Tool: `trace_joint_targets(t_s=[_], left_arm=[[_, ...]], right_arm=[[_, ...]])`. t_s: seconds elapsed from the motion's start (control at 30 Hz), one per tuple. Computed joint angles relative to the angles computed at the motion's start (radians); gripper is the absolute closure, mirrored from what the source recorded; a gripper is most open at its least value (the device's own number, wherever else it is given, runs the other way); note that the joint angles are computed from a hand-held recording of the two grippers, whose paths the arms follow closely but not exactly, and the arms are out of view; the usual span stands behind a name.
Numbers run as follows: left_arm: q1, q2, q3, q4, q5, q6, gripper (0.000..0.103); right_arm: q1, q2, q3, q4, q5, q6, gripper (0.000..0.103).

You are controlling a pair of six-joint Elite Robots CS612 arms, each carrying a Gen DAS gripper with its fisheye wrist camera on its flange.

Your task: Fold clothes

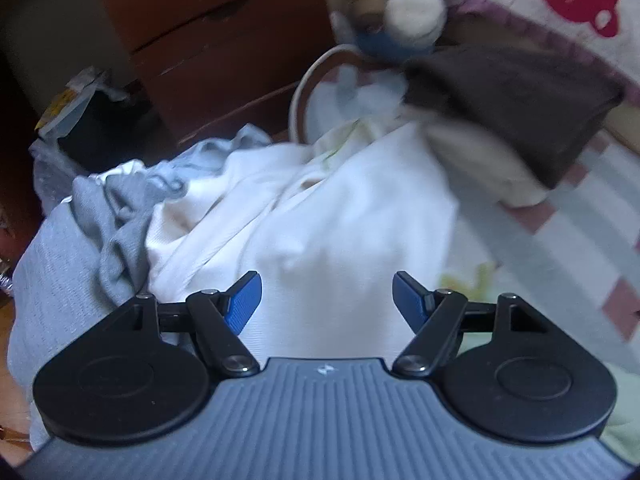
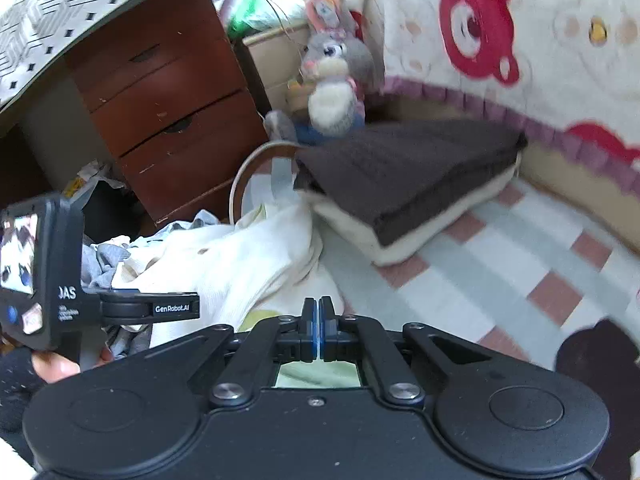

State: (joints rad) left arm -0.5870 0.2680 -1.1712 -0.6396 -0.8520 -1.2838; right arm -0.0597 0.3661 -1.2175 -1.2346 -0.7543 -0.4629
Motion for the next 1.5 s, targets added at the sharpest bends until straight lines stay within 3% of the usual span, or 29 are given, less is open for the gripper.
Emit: trace_joint_targets(t_s=[0.2,0.23,0.27,0.33,0.4,0.47,0.57,0.63,0.67,0.73,0.8,0.83,0.87,0.93,1.0,1.1,1.13,1.17,1.23,1.3,1.4,1.5], left_arm=[[0.003,0.115,-0.194,-0.069,0.108,0.008,0.033],[0.007,0.116,-0.200,-0.056,0.108,0.004,0.036],[0.011,0.120,-0.209,-0.039,0.105,-0.008,0.040],[0.021,0.128,-0.231,-0.010,0.098,-0.035,0.048],[0.032,0.142,-0.267,0.014,0.095,-0.060,0.059],[0.038,0.144,-0.282,0.077,0.114,-0.111,0.063],[0.043,0.144,-0.301,0.164,0.150,-0.185,0.061],[0.047,0.158,-0.328,0.143,0.152,-0.172,0.056],[0.050,0.171,-0.348,0.088,0.129,-0.134,0.052],[0.062,0.207,-0.393,-0.060,0.040,-0.054,0.045],[0.072,0.231,-0.415,-0.161,-0.039,-0.014,0.036],[0.071,0.233,-0.410,-0.162,-0.039,-0.002,0.035],[0.067,0.227,-0.394,-0.131,-0.014,0.022,0.035],[0.057,0.212,-0.358,-0.058,0.038,0.087,0.034],[0.044,0.194,-0.313,0.027,0.104,0.173,0.031],[0.035,0.179,-0.272,0.085,0.153,0.208,0.032],[0.034,0.184,-0.278,0.061,0.150,0.227,0.033],[0.032,0.191,-0.287,0.035,0.151,0.258,0.038],[0.027,0.200,-0.287,0.014,0.174,0.320,0.046],[0.021,0.196,-0.265,0.042,0.219,0.360,0.073],[0.018,0.201,-0.266,-0.004,0.264,0.395,0.085],[0.017,0.212,-0.273,-0.082,0.329,0.468,0.090]], right_arm=[[0.021,-0.015,0.066,0.100,0.014,0.002,0.092],[0.025,-0.018,0.078,0.123,0.026,0.003,0.085],[0.028,-0.020,0.088,0.143,0.040,0.007,0.067],[0.036,-0.030,0.121,0.190,0.086,0.015,0.048],[0.045,-0.042,0.164,0.238,0.155,-0.003,0.047],[0.056,-0.057,0.224,0.271,0.227,-0.016,0.037],[0.084,-0.077,0.307,0.220,0.241,0.056,0.035],[0.106,-0.078,0.344,0.114,0.196,0.163,0.032],[0.117,-0.077,0.356,0.058,0.162,0.227,0.023],[0.141,-0.070,0.367,-0.046,0.075,0.341,0.018],[0.147,-0.058,0.363,-0.086,0.107,0.362,0.037],[0.145,-0.049,0.350,-0.092,0.149,0.344,0.072],[0.139,-0.040,0.329,-0.103,0.181,0.330,0.085],[0.127,-0.022,0.291,-0.132,0.249,0.307,0.087],[0.106,-0.005,0.259,-0.207,0.321,0.359,0.089],[0.065,0.016,0.240,-0.471,0.374,0.565,0.089],[0.051,0.018,0.243,-0.575,0.377,0.647,0.089],[0.039,0.020,0.238,-0.651,0.363,0.702,0.090],[0.018,0.024,0.216,-0.727,0.301,0.724,0.090],[0.007,0.034,0.180,-0.751,0.242,0.716,0.090],[-0.008,0.043,0.132,-0.707,0.166,0.656,0.090],[-0.020,0.046,0.115,-0.691,0.119,0.617,0.090]])
